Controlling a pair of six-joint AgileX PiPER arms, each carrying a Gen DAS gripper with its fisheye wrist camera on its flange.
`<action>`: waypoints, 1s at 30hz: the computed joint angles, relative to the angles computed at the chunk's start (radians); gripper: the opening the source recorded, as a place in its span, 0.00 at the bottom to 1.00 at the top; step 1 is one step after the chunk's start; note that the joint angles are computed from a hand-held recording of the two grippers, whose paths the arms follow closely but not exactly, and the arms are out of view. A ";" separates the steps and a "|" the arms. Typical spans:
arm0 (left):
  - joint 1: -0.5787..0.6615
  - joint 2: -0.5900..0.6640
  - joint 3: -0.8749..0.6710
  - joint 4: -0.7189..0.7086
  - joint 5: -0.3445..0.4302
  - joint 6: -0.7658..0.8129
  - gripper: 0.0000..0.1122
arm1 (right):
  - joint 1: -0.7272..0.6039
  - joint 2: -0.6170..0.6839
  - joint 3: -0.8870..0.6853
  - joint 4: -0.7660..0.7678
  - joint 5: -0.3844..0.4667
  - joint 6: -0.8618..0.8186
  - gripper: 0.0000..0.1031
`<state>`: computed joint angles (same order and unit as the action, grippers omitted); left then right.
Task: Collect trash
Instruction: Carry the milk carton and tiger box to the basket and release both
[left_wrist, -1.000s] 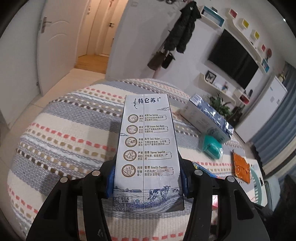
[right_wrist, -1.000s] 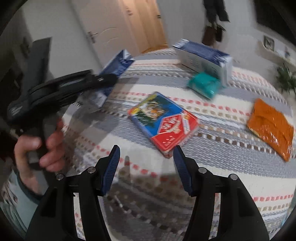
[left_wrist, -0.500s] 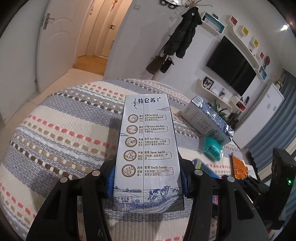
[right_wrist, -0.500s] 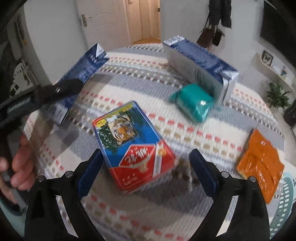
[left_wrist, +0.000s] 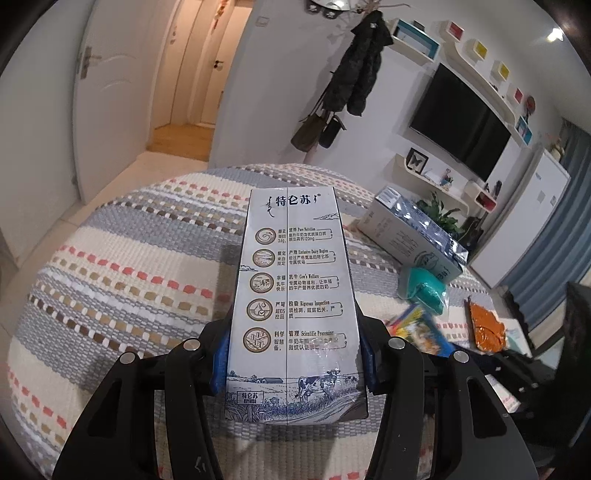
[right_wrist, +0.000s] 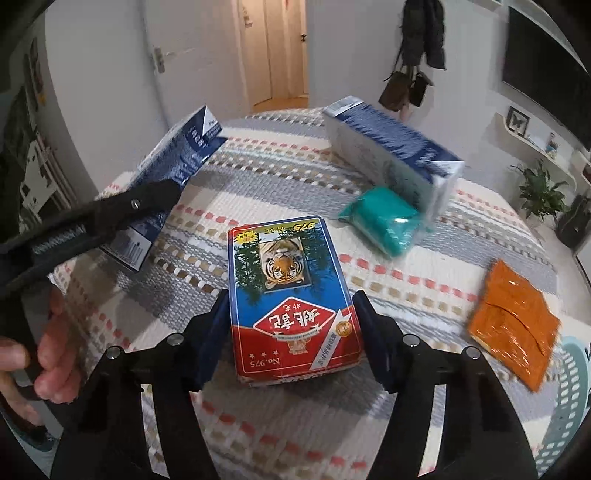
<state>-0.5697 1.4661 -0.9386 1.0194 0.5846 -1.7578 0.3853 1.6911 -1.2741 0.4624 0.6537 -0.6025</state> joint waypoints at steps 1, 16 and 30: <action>-0.013 0.001 -0.008 -0.001 0.009 0.004 0.45 | -0.009 -0.025 0.017 0.004 -0.003 -0.003 0.60; -0.233 0.134 -0.356 -0.049 0.087 0.195 0.45 | -0.498 -0.254 0.042 0.236 0.059 -0.231 0.60; -0.305 0.529 -0.944 -0.315 0.141 0.600 0.45 | -0.919 -0.085 -0.073 0.370 0.142 -0.320 0.60</action>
